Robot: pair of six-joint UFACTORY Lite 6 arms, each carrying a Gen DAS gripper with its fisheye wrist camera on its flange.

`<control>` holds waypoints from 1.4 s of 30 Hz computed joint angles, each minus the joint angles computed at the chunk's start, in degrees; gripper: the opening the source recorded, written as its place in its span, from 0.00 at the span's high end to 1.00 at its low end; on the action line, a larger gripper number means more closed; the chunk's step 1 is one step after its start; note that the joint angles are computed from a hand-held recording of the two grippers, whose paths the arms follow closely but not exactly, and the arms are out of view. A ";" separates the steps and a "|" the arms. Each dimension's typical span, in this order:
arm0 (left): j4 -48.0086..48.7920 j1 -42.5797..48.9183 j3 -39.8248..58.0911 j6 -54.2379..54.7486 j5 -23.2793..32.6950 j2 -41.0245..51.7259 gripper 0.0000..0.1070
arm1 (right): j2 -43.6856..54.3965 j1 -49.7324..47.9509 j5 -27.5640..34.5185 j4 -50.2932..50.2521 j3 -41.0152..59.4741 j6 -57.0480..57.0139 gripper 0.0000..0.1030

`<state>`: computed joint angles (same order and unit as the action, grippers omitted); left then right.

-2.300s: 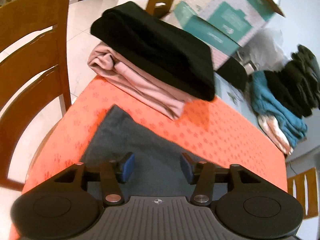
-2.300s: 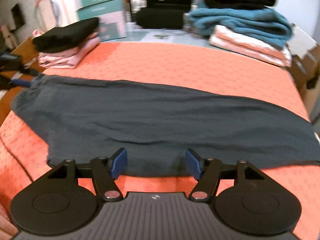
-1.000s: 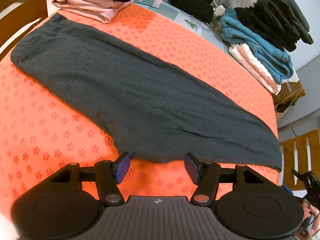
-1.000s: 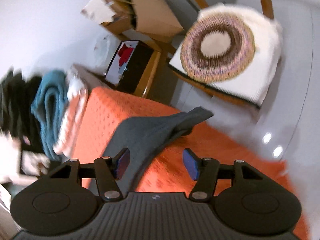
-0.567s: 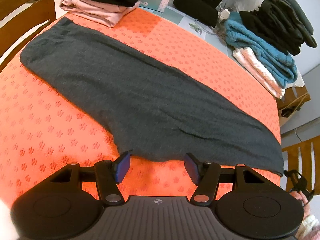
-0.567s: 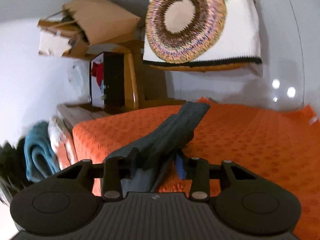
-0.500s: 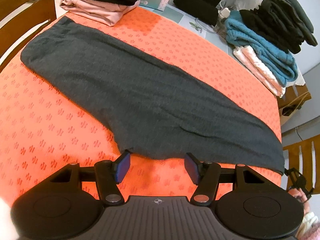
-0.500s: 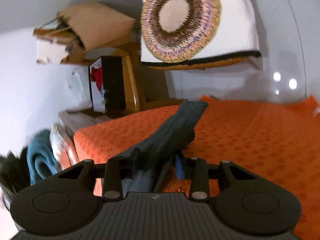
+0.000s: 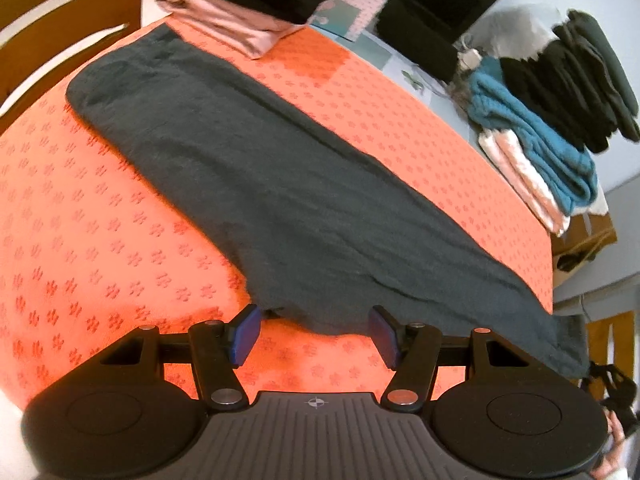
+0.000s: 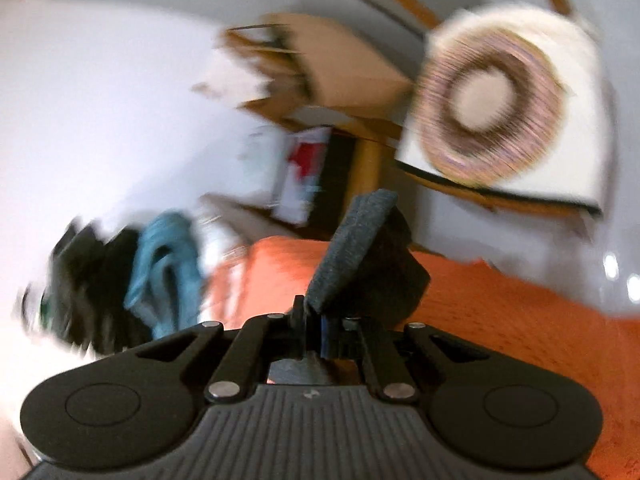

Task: Fold clothes

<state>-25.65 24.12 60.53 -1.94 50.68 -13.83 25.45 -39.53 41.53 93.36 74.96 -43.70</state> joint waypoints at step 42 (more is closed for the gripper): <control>-11.63 26.84 22.35 24.94 12.11 20.74 0.41 | -7.83 66.22 -22.06 -86.27 7.75 40.53 0.78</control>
